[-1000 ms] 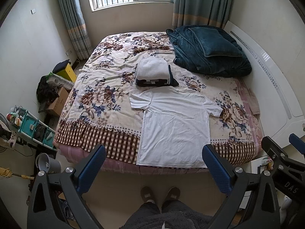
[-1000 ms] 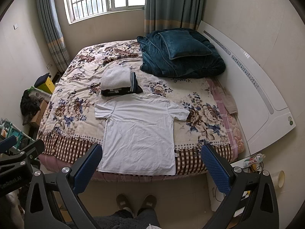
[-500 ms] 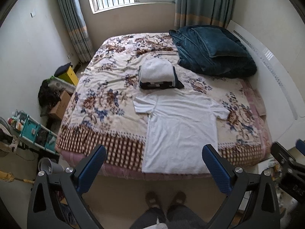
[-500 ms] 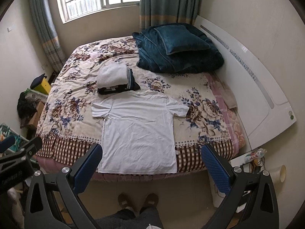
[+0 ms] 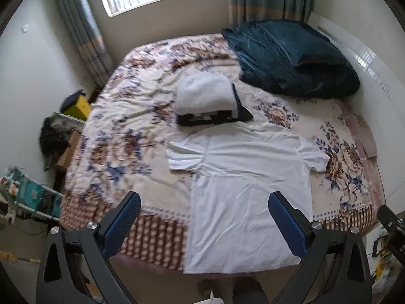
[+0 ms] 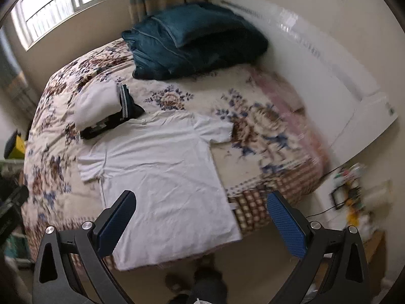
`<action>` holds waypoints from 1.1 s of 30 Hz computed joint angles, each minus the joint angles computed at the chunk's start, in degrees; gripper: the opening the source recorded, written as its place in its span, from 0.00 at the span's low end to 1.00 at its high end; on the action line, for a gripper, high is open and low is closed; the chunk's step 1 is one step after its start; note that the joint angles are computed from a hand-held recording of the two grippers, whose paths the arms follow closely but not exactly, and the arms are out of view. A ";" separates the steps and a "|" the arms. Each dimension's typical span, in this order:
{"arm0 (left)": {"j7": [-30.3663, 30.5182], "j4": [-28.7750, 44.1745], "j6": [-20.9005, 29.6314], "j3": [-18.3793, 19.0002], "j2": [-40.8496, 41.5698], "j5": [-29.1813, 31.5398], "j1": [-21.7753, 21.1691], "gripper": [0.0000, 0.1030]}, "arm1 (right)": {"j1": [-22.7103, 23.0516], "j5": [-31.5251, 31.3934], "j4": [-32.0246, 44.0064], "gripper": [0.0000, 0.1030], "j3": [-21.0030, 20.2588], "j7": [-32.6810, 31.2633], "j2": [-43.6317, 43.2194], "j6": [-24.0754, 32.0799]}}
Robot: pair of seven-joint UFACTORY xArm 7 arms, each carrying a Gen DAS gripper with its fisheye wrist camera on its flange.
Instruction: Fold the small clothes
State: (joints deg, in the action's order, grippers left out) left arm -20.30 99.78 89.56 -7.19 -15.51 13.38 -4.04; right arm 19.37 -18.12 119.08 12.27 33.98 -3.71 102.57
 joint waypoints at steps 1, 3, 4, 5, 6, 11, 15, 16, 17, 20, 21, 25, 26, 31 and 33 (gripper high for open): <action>-0.54 -1.36 -1.96 -0.25 0.89 0.50 -0.03 1.00 | -0.70 0.27 -1.94 1.00 -0.85 0.06 0.48 -1.73; -1.52 -3.43 -5.58 -0.60 3.27 1.40 -0.40 1.00 | -2.72 3.12 -7.57 1.00 -3.30 -0.26 0.90 -7.08; -2.64 -4.32 -7.38 -0.84 4.87 2.12 -0.67 1.00 | -3.80 3.57 -10.32 1.00 -4.30 -0.22 1.85 -10.04; -3.36 -4.70 -8.60 -0.84 6.38 2.74 -1.00 1.00 | -4.59 4.22 -11.46 1.00 -4.98 -0.59 2.90 -11.65; -4.16 -4.89 -9.79 -0.93 8.44 3.43 -1.50 1.00 | -5.72 6.00 -13.05 1.00 -6.04 -1.06 4.41 -14.22; -8.36 -3.28 -13.20 0.40 18.85 6.75 -4.60 1.00 | -10.10 10.79 -15.79 1.00 -9.45 -3.98 14.33 -23.87; -10.76 -0.86 -14.84 2.74 26.63 5.49 -6.46 1.00 | -13.44 14.44 -14.25 1.00 -11.37 -4.96 24.18 -29.37; -11.32 0.08 -15.15 3.26 28.91 5.42 -6.94 1.00 | -14.28 15.31 -13.15 1.00 -11.80 -4.75 27.06 -30.26; -11.85 0.36 -15.83 3.80 30.83 5.38 -7.36 1.00 | -15.02 16.31 -12.49 1.00 -12.06 -4.32 29.09 -30.92; -12.66 2.29 -16.51 4.99 36.08 3.72 -8.13 1.00 | -17.94 20.04 -13.18 1.00 -12.81 -2.03 33.71 -34.26; -12.88 2.97 -16.87 5.25 38.19 2.99 -8.33 1.00 | -18.85 21.29 -13.61 1.00 -12.94 -1.00 35.09 -35.53; -12.09 5.70 -17.10 5.97 44.05 1.11 -9.24 1.00 | -23.29 28.40 -16.95 1.00 -12.67 4.65 40.00 -43.01; -11.75 6.96 -16.84 6.07 45.53 0.53 -9.39 1.00 | -24.09 30.05 -18.07 1.00 -12.32 5.66 40.42 -44.84; -10.42 9.57 -16.61 6.43 49.28 -1.70 -9.94 1.00 | -26.69 38.03 -23.88 0.97 -10.28 9.51 41.65 -57.42; -10.04 10.53 -16.28 6.49 50.14 -2.77 -9.77 1.00 | -26.18 38.50 -24.85 0.87 -10.28 11.18 41.91 -61.10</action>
